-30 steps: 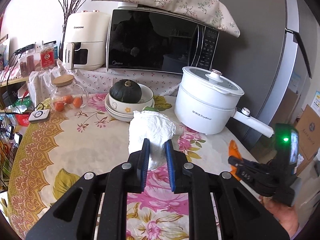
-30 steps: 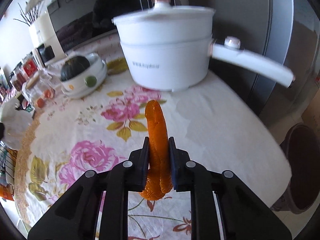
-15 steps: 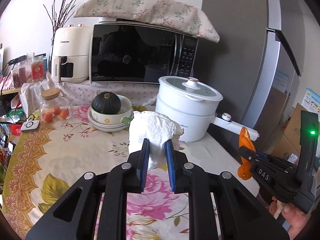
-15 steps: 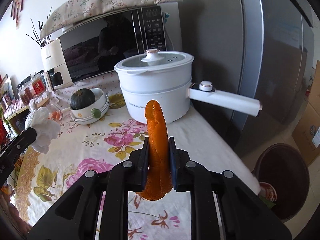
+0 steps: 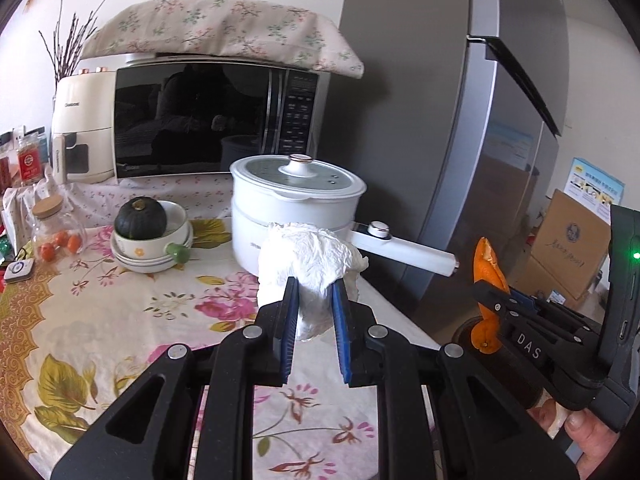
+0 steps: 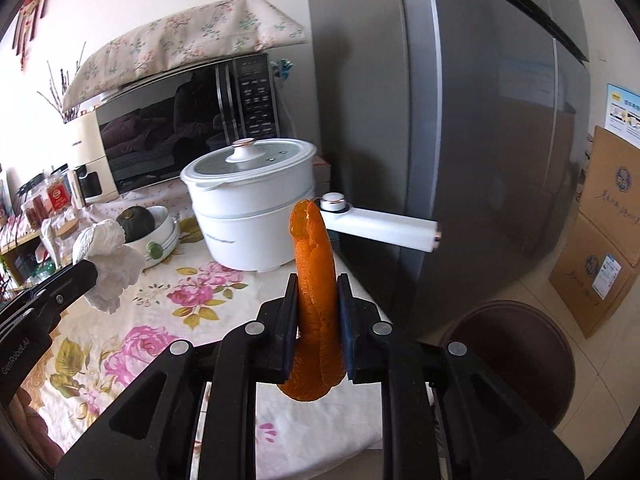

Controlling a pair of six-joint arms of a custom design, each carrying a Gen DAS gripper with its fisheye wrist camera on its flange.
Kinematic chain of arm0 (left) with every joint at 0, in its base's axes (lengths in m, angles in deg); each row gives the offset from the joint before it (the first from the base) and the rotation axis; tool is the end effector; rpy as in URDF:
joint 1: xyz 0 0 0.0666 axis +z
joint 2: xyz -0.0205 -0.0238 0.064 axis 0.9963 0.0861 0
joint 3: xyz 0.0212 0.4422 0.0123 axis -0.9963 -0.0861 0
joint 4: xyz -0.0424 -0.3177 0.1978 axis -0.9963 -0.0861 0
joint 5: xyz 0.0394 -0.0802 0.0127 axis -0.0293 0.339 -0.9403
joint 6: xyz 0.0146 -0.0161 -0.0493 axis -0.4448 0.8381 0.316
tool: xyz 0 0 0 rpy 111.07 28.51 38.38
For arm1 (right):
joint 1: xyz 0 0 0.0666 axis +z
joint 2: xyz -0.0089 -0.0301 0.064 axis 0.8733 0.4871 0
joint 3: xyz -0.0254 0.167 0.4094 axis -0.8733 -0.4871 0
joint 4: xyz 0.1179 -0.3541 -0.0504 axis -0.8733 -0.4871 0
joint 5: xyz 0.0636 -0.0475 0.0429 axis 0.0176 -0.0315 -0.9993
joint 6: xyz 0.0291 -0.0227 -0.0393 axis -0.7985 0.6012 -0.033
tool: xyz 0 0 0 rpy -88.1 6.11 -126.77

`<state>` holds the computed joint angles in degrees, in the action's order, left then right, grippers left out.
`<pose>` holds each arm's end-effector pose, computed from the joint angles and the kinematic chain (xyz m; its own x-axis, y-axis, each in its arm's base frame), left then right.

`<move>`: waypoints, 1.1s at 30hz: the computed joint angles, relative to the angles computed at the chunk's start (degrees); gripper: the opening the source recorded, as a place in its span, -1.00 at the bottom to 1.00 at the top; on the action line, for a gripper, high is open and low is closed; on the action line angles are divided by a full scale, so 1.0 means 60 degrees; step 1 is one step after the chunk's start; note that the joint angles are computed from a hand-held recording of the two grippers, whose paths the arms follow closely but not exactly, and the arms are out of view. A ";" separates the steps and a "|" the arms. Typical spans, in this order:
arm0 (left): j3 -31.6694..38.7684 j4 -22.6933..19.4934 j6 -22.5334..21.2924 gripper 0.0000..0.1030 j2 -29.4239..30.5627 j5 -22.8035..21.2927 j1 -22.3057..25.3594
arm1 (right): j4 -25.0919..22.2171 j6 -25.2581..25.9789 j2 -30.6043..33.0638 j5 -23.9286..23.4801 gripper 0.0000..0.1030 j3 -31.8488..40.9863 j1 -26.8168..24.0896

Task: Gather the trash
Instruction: 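Carry the tissue in the left tool and carrot in the right tool to the bin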

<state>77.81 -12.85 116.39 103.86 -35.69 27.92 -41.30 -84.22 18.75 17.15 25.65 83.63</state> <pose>0.3259 -0.4503 0.5141 -0.3951 -0.2810 -0.8746 -0.3247 0.9333 -0.1532 0.4282 0.1839 0.5045 -0.5027 -0.1891 -0.8435 -0.4654 0.8815 0.0797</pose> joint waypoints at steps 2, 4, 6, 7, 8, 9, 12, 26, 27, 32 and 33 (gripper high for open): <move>0.0161 0.0220 -0.0017 -0.66 0.0175 0.0110 -0.0007 | -0.0006 -0.0005 -0.0031 -0.0077 -0.67 -0.0022 -0.0246; 0.0380 0.0359 -0.0141 -0.66 0.0386 0.0260 -0.0015 | -0.0016 0.0035 -0.0062 -0.0135 -0.67 -0.0033 -0.0477; 0.0653 0.0428 -0.0346 -0.66 0.0615 0.0387 -0.0029 | 0.0029 0.0107 -0.0122 -0.0131 -0.66 -0.0081 -0.0638; 0.0745 0.0463 -0.0432 -0.65 0.0682 0.0433 -0.0029 | 0.0054 0.0132 -0.0148 -0.0126 -0.66 -0.0099 -0.0712; 0.0902 0.0510 -0.0559 -0.65 0.0802 0.0489 -0.0041 | 0.0080 0.0153 -0.0178 -0.0137 -0.66 -0.0117 -0.0808; 0.1040 0.0544 -0.0668 -0.65 0.0901 0.0531 -0.0045 | 0.0099 0.0171 -0.0204 -0.0156 -0.66 -0.0132 -0.0904; 0.1438 0.0655 -0.0970 -0.65 0.1183 0.0676 -0.0043 | 0.0128 0.0216 -0.0252 -0.0206 -0.66 -0.0172 -0.1201; 0.4050 0.0498 -0.2223 -0.64 0.2926 0.1477 -0.0102 | -0.0414 0.0055 0.0271 -0.0684 -0.66 0.0201 -0.3002; 0.4349 0.0425 -0.2309 -0.64 0.3105 0.1561 -0.0102 | -0.0517 0.0008 0.0389 -0.0714 -0.65 0.0294 -0.3121; 0.5744 0.0019 -0.2628 -0.64 0.3922 0.1849 -0.0080 | -0.1296 -0.0217 0.1204 -0.0870 -0.18 0.0933 -0.3658; 0.6140 -0.0119 -0.2713 -0.64 0.4148 0.1933 -0.0073 | -0.1332 -0.0362 0.1284 -0.0841 0.18 0.0978 -0.3757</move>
